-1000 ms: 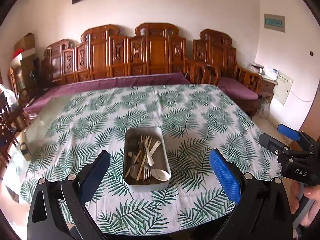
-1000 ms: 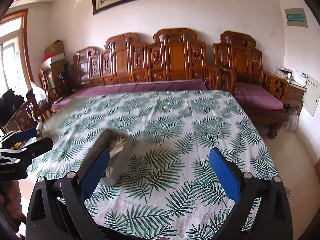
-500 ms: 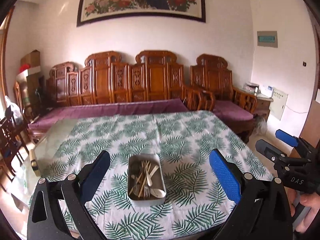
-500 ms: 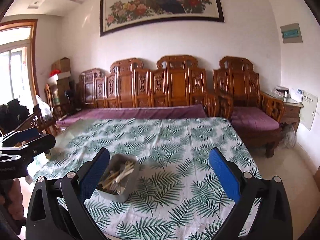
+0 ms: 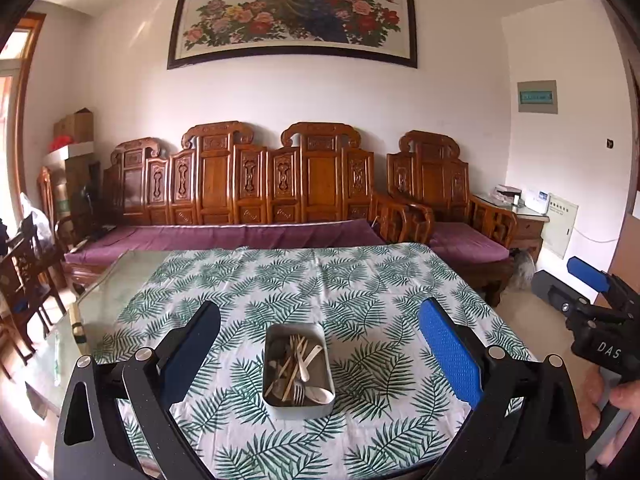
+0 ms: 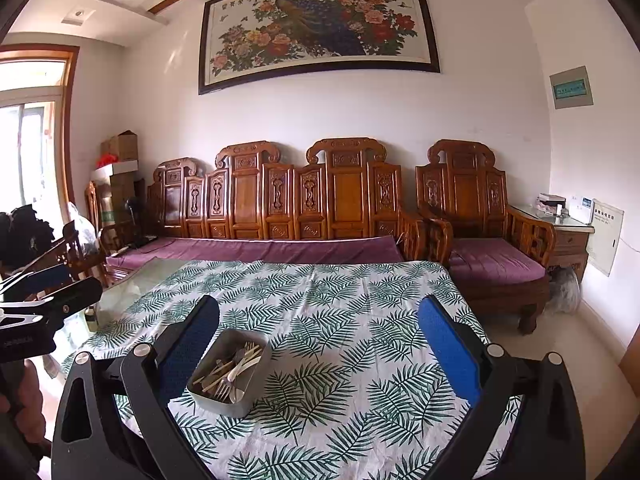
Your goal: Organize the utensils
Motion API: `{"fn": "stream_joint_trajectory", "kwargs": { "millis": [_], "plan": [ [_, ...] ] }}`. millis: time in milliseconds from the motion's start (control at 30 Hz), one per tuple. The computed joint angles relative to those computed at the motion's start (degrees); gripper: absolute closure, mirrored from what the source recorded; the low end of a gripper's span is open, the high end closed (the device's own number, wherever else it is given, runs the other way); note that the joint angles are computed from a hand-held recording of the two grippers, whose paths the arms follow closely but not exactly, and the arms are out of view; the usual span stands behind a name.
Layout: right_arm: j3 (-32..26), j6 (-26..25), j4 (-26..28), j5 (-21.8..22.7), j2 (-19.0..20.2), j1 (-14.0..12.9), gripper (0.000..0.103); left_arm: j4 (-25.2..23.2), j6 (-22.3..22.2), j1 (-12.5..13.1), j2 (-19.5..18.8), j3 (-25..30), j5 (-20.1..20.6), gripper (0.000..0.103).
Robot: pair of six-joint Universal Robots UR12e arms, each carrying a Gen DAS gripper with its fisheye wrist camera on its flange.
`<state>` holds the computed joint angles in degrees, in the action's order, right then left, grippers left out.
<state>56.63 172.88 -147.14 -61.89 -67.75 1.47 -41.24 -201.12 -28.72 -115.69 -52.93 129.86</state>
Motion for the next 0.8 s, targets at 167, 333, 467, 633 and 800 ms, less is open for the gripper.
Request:
{"fn": "stream_joint_trajectory", "kwargs": {
  "millis": [167, 333, 467, 633, 800],
  "plan": [
    [-0.1, 0.3, 0.5, 0.0, 0.2, -0.1, 0.003, 0.4, -0.6, 0.3, 0.6, -1.1, -0.7, 0.007],
    [-0.1, 0.3, 0.5, -0.2, 0.3, 0.0, 0.003, 0.5, -0.7, 0.2, 0.8, -1.5, -0.4, 0.007],
    [-0.2, 0.4, 0.7, -0.1, 0.4, 0.1, 0.003, 0.3, -0.7, 0.2, 0.6, -1.4, -0.2, 0.007],
    [-0.4, 0.1, 0.9, 0.2, 0.6, 0.0, 0.003, 0.2, -0.8, 0.2, 0.6, -1.4, 0.1, 0.007],
    [-0.4, 0.0, 0.9, 0.2, 0.6, 0.2, 0.003, -0.2, -0.7, 0.1, 0.2, -0.8, 0.6, 0.007]
  ]
}}
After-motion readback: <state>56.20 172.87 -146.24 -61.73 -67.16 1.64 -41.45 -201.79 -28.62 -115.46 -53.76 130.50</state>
